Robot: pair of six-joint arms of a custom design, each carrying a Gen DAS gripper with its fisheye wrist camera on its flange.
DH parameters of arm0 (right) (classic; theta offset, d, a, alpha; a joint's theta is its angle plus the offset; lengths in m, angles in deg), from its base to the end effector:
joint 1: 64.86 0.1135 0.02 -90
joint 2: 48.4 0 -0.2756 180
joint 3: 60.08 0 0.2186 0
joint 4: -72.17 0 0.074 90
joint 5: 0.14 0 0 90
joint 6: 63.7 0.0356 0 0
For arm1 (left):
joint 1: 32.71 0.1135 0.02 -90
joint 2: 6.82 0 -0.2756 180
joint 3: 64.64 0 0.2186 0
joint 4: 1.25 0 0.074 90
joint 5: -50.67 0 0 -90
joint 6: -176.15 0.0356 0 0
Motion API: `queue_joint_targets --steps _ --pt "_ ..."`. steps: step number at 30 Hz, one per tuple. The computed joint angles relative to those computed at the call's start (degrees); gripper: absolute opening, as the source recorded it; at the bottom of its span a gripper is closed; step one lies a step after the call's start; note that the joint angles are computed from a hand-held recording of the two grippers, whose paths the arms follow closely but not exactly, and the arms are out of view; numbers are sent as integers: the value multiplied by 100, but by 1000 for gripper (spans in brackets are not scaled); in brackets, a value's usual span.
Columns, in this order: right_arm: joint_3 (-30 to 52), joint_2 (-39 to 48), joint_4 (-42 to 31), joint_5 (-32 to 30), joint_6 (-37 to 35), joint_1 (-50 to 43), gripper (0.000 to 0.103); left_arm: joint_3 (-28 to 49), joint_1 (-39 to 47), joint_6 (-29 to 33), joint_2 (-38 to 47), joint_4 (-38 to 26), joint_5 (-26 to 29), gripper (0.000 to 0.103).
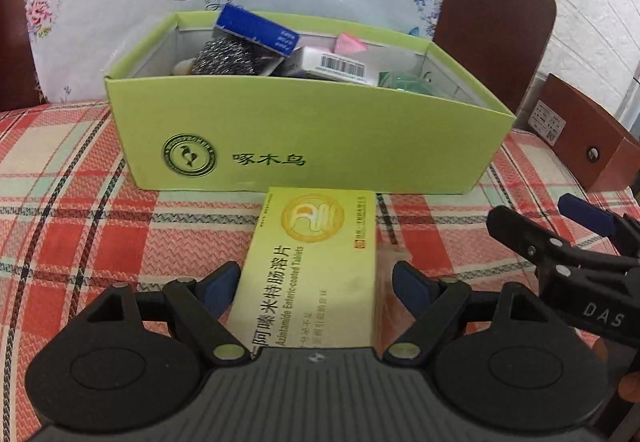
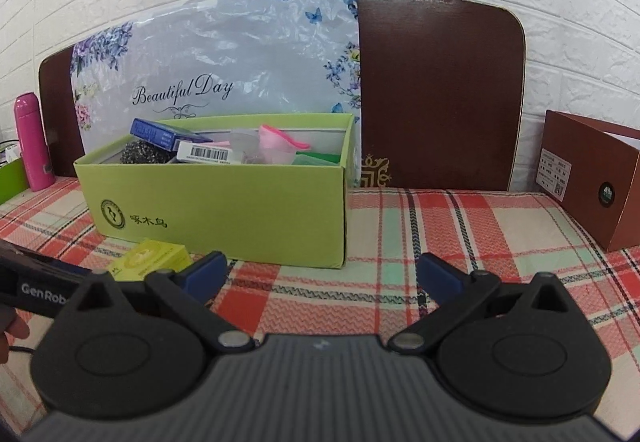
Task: Organize objects
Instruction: 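Grasp the yellow medicine box with left tool while right tool grasps the toothpick bag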
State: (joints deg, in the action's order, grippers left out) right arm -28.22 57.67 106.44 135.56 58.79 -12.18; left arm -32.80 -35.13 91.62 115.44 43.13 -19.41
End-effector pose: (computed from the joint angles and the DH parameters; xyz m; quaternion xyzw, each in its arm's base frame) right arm 0.1607 0.1687 0.1045 0.0154 0.8509 0.0048 0.5252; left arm 0.2394 -0.0223 0.0506 0.1274 0.9067 -0.1505 0.3728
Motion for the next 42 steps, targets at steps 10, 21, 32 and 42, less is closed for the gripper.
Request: queue_joint_targets --steps 10,21,32,42 --pt "55 -31 374 -1247 -463 122 103 38 817 -588 -15 183 339 71" --pt "1418 1117 -292 -2030 -237 334 76 290 1019 -745 -34 -205 236 71" --pt "530 586 15 -2026 -578 -140 24 325 972 -419 -77 -406 399 71" --pt "1019 456 -920 -1145 -630 481 73 107 423 278 -252 -459 -499 72"
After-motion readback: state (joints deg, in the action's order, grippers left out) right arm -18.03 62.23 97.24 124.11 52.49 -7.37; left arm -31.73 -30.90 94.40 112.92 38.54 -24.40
